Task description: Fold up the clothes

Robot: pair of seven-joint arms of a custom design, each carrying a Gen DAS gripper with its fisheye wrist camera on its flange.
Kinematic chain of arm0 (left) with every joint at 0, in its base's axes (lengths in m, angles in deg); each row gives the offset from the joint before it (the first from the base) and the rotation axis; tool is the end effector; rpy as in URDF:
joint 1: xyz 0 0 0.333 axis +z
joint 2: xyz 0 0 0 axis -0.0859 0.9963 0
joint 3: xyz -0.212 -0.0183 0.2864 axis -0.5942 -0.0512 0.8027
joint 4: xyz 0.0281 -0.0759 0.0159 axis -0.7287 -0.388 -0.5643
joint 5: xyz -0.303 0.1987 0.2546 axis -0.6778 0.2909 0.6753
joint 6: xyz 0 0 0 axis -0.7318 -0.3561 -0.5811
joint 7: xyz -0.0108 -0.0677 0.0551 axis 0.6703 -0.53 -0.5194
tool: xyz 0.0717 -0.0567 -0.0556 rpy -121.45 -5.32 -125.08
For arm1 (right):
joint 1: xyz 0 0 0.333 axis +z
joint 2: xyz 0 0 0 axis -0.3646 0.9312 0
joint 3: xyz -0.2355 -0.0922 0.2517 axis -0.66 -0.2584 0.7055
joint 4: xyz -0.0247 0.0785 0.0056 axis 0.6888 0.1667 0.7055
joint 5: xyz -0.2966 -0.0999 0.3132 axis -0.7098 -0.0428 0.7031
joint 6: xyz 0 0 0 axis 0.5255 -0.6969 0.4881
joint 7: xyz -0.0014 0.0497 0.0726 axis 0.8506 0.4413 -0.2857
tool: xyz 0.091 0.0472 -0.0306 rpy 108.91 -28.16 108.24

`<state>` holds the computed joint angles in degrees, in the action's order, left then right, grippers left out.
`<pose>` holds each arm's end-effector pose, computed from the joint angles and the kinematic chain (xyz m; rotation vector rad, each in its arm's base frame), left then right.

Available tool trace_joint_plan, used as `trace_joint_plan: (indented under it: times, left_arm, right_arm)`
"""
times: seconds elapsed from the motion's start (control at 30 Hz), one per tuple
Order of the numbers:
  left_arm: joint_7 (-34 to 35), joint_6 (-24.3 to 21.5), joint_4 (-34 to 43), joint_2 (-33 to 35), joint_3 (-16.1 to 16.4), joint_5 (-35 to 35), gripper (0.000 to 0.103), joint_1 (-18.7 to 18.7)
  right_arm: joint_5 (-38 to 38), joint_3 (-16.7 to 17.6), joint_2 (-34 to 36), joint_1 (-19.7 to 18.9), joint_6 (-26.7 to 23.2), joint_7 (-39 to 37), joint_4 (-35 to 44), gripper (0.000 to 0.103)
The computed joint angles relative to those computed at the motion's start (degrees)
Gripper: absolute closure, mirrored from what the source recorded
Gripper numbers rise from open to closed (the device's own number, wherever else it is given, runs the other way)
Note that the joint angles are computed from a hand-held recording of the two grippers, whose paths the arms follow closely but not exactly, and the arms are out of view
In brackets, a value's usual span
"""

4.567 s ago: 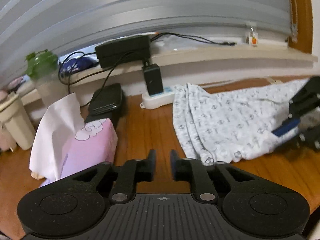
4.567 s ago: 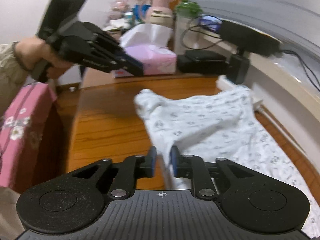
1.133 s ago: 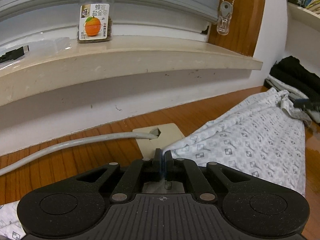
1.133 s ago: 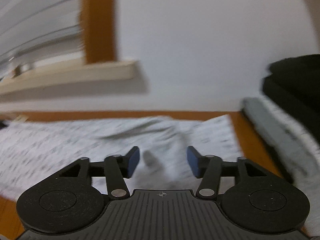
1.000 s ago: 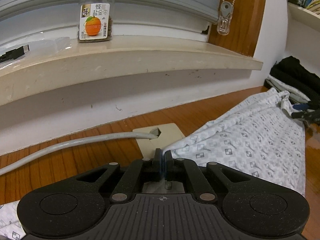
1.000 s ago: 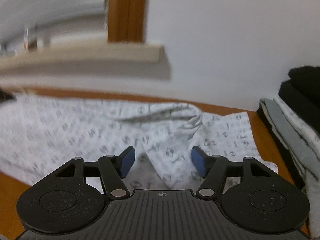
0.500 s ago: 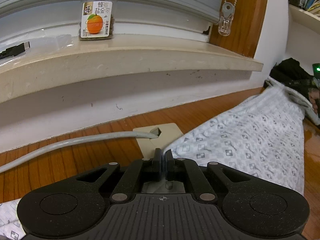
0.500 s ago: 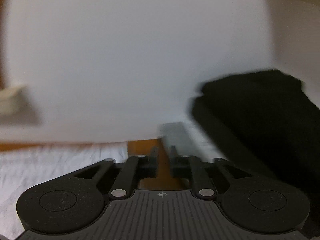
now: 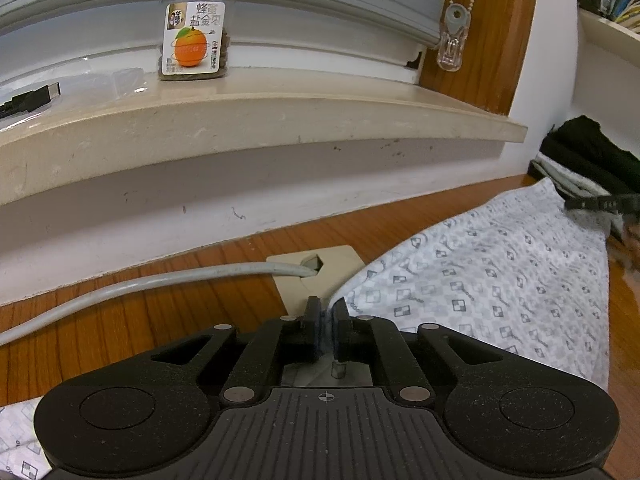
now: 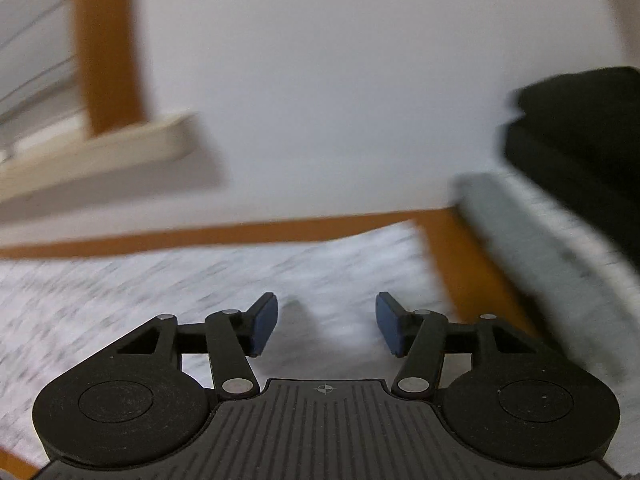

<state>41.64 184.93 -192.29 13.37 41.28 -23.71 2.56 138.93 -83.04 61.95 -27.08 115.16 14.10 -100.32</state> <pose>0.3618 -0.0832 0.3643 -1.8360 1.5309 -0.9085 0.6716 -0.0727 0.3490 -1.9435 1.1120 -0.5034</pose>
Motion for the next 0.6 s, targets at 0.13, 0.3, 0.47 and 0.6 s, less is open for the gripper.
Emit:
trace_joint_plan:
  times: [0.13,0.3,0.47,0.6]
  left_arm:
    - [0.52,-0.28,0.16,-0.20,-2.28,-1.04,0.096,1.52]
    - [0.15,0.00,-0.29,-0.20,-0.90,0.18,0.096,0.08]
    - [0.69,-2.62,-0.22,-3.33,-11.58,-3.78,0.096,6.16]
    - [-2.75,-3.38,-1.12,-5.03,-12.09,-1.80,0.096,5.79]
  right_arm:
    - [-2.41,0.34,0.78,0.54,0.01,0.23,0.46,0.045]
    - [-3.84,0.31,0.78,-0.90,-3.08,-0.72,0.34,0.039]
    - [-5.27,-0.26,-0.67,-1.61,-2.99,-1.40,-1.40,0.039]
    - [-4.27,-0.99,-1.63,-2.58,-5.08,-2.92,-2.59,0.039]
